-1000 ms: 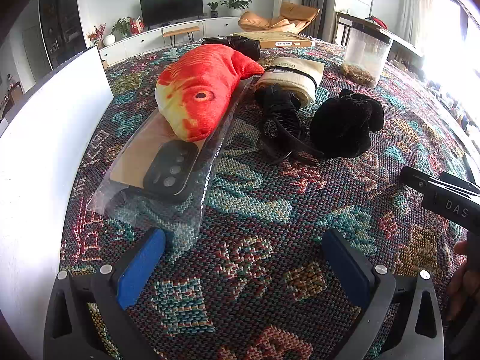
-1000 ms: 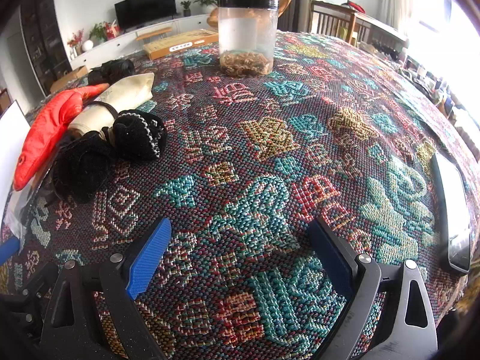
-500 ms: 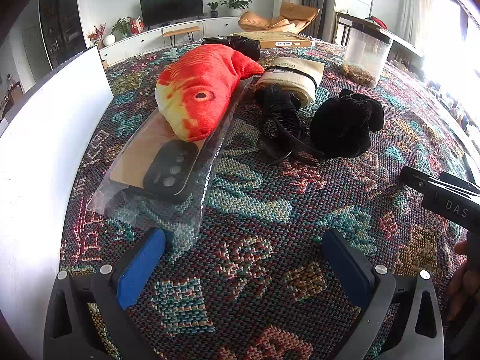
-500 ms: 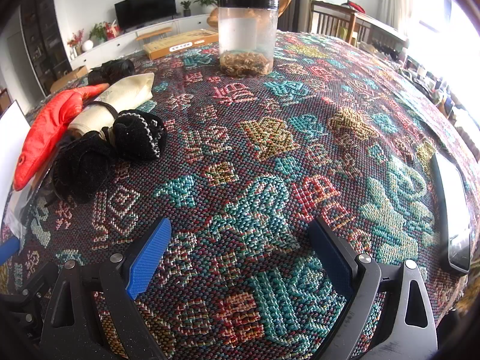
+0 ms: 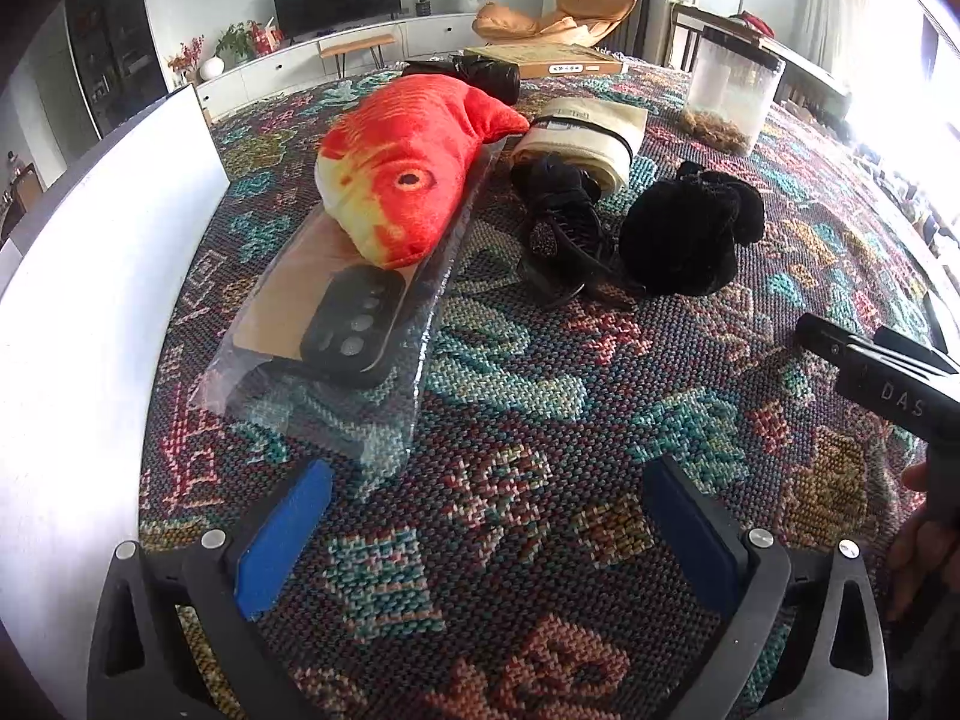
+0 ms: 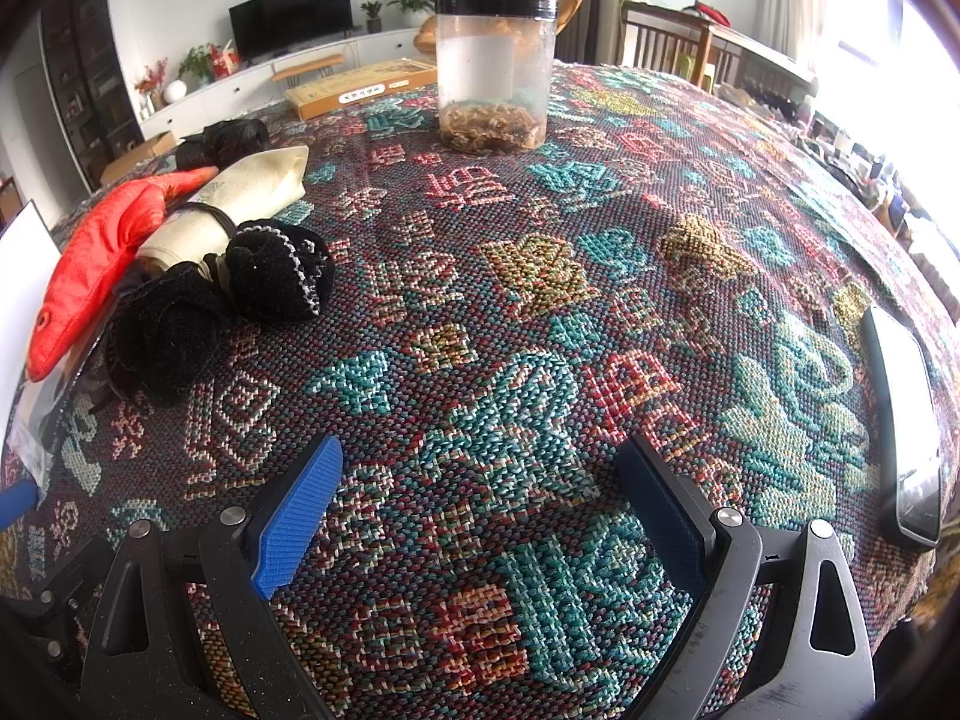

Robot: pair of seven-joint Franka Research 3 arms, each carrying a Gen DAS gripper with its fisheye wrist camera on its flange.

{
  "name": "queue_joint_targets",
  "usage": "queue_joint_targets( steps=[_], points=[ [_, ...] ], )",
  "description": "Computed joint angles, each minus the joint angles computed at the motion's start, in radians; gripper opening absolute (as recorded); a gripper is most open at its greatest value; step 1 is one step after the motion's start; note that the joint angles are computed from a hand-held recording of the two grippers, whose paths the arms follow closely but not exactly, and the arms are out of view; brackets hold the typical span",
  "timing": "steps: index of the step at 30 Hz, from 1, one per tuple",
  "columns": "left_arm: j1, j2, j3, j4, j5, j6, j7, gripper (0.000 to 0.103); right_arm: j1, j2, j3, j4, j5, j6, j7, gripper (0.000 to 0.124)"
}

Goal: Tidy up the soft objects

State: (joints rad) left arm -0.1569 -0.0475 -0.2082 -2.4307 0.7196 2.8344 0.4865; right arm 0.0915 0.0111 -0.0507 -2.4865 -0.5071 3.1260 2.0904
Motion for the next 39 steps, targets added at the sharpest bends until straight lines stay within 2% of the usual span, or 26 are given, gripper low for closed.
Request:
queue_joint_targets(
  steps=[3, 6, 11, 13, 15, 16, 18, 19, 21, 24, 27, 30, 33, 35, 36, 37, 39],
  points=[
    [0.027, -0.059, 0.008, -0.002, 0.024, 0.031, -0.045, 0.102, 0.0, 0.0, 0.0, 0.0, -0.001, 0.0, 0.001, 0.095],
    [0.05, -0.031, 0.016, 0.097, -0.008, -0.026, -0.008, 0.102, -0.001, 0.0, 0.0, -0.001, -0.001, 0.0, 0.001, 0.095],
    [0.054, 0.187, 0.05, 0.384, -0.098, -0.187, 0.132, 0.102, -0.001, 0.0, 0.0, 0.0, -0.001, 0.0, 0.001, 0.095],
    [0.049, 0.268, 0.061, 0.475, -0.143, -0.252, 0.198, 0.102, 0.0, 0.0, 0.0, 0.0, -0.001, 0.0, 0.001, 0.095],
    [0.032, 0.328, 0.081, 0.535, -0.144, -0.303, 0.207, 0.1, 0.0, 0.0, 0.0, -0.001, 0.0, 0.001, 0.0, 0.095],
    [0.033, 0.342, 0.086, 0.539, -0.152, -0.289, 0.214, 0.082, 0.0, 0.0, 0.0, -0.001, 0.0, 0.001, 0.0, 0.095],
    [0.072, 0.343, 0.065, 0.506, -0.254, -0.193, 0.293, 0.042, 0.0, 0.0, 0.0, -0.001, 0.0, 0.001, 0.0, 0.095],
    [0.065, 0.331, 0.076, 0.493, -0.256, -0.173, 0.279, 0.031, 0.0, 0.0, 0.0, -0.001, 0.0, 0.001, 0.0, 0.095],
    [0.063, 0.277, 0.082, 0.447, -0.276, -0.136, 0.267, 0.028, 0.0, 0.0, -0.001, 0.0, -0.001, 0.001, 0.001, 0.095],
    [0.063, 0.122, 0.077, 0.295, -0.307, -0.049, 0.225, 0.028, 0.0, 0.0, -0.001, -0.001, 0.001, 0.001, -0.001, 0.095],
    [0.053, -0.056, 0.055, 0.114, -0.308, -0.023, 0.174, 0.028, 0.0, 0.0, -0.001, -0.001, 0.001, 0.001, -0.001, 0.095],
    [0.03, -0.203, 0.018, -0.068, -0.335, -0.032, 0.134, 0.029, 0.0, 0.0, 0.0, -0.001, 0.002, 0.001, -0.002, 0.095],
    [0.034, -0.263, -0.046, -0.172, -0.299, -0.082, 0.048, 0.032, 0.0, 0.0, 0.0, 0.0, -0.001, 0.001, 0.001, 0.095],
    [0.033, -0.239, -0.048, -0.189, -0.282, -0.08, 0.028, 0.054, 0.0, 0.0, -0.001, -0.001, -0.001, 0.001, 0.0, 0.095],
    [0.031, -0.228, -0.039, -0.192, -0.28, -0.068, 0.031, 0.072, 0.0, -0.001, 0.0, -0.002, 0.002, 0.002, -0.002, 0.095],
    [0.037, -0.227, -0.039, -0.196, -0.265, -0.055, 0.021, 0.084, 0.0, -0.001, 0.0, -0.002, 0.002, 0.002, -0.002, 0.095],
    [0.066, -0.193, -0.053, -0.173, -0.194, -0.022, -0.01, 0.088, 0.0, 0.0, 0.0, -0.002, 0.005, 0.003, -0.003, 0.095]
  ],
)
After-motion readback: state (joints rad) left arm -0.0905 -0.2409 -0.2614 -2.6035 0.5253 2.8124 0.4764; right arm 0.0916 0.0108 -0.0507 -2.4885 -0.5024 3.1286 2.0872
